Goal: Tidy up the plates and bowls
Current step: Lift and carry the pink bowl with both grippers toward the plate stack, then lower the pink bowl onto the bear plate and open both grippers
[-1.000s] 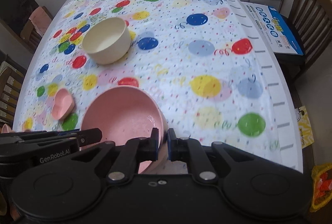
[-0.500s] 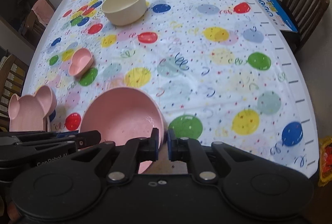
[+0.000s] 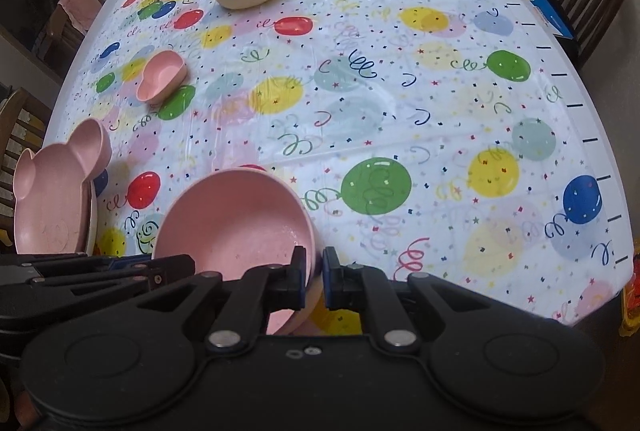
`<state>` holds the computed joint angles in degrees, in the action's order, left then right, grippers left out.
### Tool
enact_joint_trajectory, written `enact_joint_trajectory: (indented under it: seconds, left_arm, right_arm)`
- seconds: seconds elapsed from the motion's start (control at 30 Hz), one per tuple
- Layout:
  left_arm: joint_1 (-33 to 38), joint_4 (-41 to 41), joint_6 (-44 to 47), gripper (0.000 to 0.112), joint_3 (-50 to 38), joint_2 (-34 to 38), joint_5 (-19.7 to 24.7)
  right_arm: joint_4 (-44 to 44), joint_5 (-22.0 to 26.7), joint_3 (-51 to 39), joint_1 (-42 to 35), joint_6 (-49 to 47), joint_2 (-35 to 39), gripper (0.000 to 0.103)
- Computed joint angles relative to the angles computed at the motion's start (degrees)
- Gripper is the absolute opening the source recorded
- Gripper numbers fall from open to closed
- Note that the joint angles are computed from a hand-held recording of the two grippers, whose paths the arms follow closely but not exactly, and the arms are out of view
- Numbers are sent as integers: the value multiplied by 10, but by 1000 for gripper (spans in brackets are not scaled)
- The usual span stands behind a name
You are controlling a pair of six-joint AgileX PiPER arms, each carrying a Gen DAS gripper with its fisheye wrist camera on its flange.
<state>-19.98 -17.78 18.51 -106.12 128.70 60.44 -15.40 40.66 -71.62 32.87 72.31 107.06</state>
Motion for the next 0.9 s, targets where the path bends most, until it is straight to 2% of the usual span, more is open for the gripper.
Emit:
enact_joint_trajectory:
  seconds: [0.23, 0.5, 0.63, 0.9]
  left_arm:
    - [5, -9, 10, 11, -6, 6, 5]
    - [17, -21, 31, 12, -3, -7, 9]
    - [24, -27, 48, 12, -2, -19, 15]
    - [38, -46, 86, 12, -4, -52, -1]
  right_arm:
    - [0, 1, -3, 0, 2, 5, 7]
    - [-5, 20, -19, 4, 1, 3, 19]
    - [-28, 34, -29, 11, 12, -9, 21]
    - [-59, 66, -69, 20, 3, -24, 27]
